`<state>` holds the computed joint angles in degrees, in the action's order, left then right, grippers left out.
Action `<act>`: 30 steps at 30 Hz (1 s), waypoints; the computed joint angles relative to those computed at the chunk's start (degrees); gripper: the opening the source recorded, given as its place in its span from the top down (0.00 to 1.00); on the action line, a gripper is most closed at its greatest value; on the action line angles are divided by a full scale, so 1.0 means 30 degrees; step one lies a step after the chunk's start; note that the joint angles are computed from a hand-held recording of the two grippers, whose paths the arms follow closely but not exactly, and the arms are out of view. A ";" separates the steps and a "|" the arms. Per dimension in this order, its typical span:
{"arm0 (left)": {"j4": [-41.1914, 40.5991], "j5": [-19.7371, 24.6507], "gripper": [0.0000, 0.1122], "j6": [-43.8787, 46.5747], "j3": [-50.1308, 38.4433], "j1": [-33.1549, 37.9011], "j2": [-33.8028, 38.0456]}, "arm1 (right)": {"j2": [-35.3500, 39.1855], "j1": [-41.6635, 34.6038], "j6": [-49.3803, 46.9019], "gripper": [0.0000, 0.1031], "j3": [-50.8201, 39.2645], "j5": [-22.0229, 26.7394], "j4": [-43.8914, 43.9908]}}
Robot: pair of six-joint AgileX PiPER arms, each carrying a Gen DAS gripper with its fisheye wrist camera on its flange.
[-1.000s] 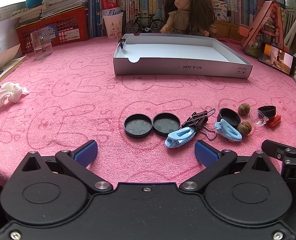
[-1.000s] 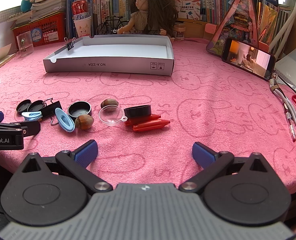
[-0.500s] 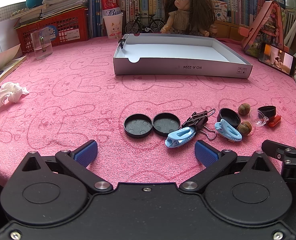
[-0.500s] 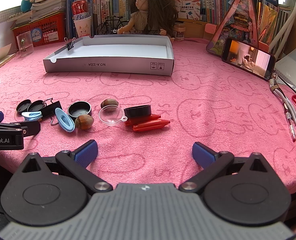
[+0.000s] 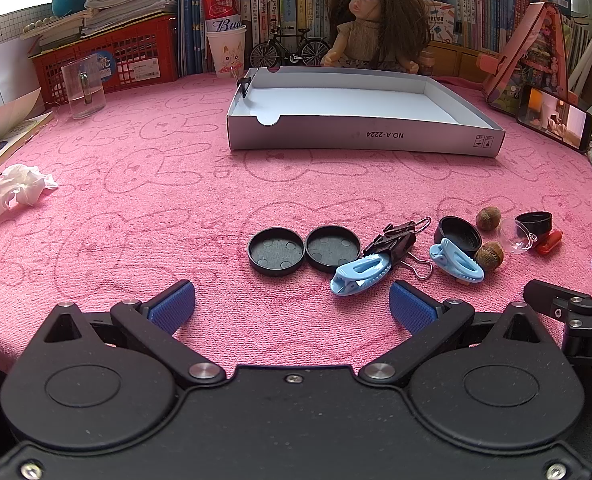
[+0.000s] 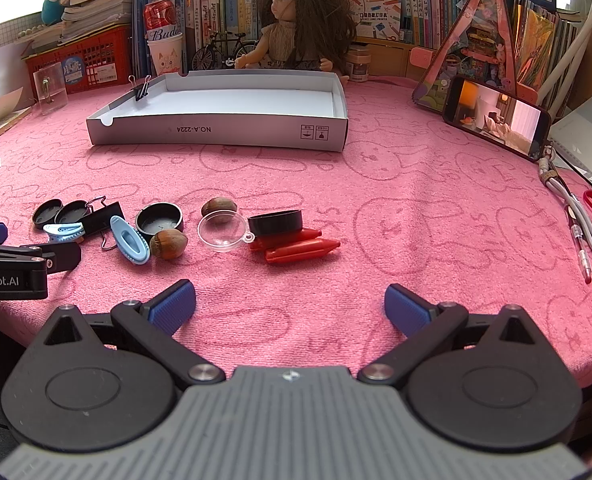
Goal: Organize rigid objects
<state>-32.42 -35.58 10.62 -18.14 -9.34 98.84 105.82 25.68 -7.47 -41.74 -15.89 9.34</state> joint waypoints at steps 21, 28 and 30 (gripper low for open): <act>0.2686 -0.0006 0.08 -0.0862 0.0236 0.1197 -0.0025 | 0.0110 -0.0195 0.1375 0.00 0.0625 -0.1443 -0.1648; 0.4181 0.0705 0.15 -0.1593 0.0493 0.1957 -0.0699 | 0.0163 -0.0340 0.1908 0.00 0.1271 -0.2891 -0.1776; 0.4586 0.0852 0.22 -0.1869 0.0689 0.2148 -0.1125 | 0.0158 -0.0580 0.2510 0.02 0.1407 -0.3424 -0.2284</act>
